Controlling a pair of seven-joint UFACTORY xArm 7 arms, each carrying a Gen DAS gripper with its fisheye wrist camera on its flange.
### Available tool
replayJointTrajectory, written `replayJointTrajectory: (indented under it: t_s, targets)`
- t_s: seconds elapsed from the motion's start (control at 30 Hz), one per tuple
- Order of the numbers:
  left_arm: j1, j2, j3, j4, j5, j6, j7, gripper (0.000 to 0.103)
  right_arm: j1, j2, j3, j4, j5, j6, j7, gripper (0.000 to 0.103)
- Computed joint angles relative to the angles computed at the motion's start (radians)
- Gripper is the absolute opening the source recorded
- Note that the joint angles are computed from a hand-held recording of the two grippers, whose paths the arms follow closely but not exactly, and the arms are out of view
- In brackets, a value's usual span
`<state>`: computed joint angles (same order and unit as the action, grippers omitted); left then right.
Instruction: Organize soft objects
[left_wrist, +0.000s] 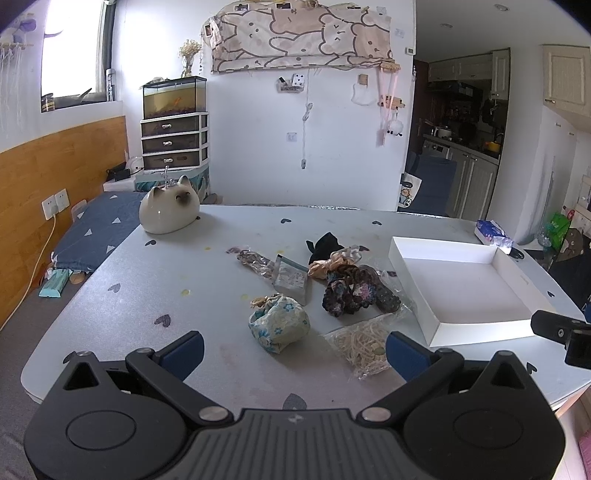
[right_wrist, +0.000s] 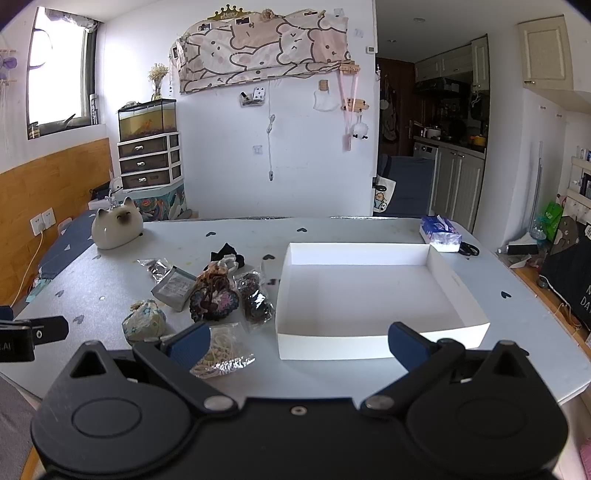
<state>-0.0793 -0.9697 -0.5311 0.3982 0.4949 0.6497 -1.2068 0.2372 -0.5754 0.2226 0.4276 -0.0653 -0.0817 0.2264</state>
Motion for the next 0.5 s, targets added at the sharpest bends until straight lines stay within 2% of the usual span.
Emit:
replayJointTrajectory:
  t_s: [0.1,0.17,0.23,0.27,0.33,0.4,0.43,0.5]
  targets:
    - [0.038,0.051,-0.042,0.019,0.016,-0.029,-0.046,0.103,0.005,0.023,-0.021,-0.010,-0.004,-0.027,-0.016,0.103]
    - [0.015,0.033,-0.018,0.006,0.018,-0.019,-0.037,0.103,0.003,0.025,-0.022,-0.007,-0.005,-0.025,-0.022,0.103]
    - [0.035,0.062,-0.036,0.021,0.027,-0.034,-0.058,0.103,0.005,0.029,-0.032,-0.003,-0.007,-0.023,-0.032,0.103]
    - [0.084,0.115,-0.067,0.039,0.050,-0.080,-0.088,0.103,0.005,0.033,-0.036,0.006,-0.007,-0.015,-0.037,0.103]
    - [0.105,0.147,-0.067,0.058,0.072,-0.092,-0.104,0.103,0.015,0.050,-0.056,0.027,-0.006,-0.007,-0.051,0.103]
    - [0.091,0.142,-0.042,0.057,0.077,-0.085,-0.094,0.103,0.031,0.073,-0.080,0.045,-0.005,-0.007,-0.070,0.103]
    - [0.123,0.178,-0.065,0.083,0.090,-0.094,-0.119,0.103,0.041,0.094,-0.096,0.063,-0.005,-0.008,-0.083,0.103]
    - [0.112,0.175,-0.037,0.080,0.098,-0.089,-0.111,0.103,0.077,0.128,-0.139,0.088,0.000,-0.016,-0.112,0.103]
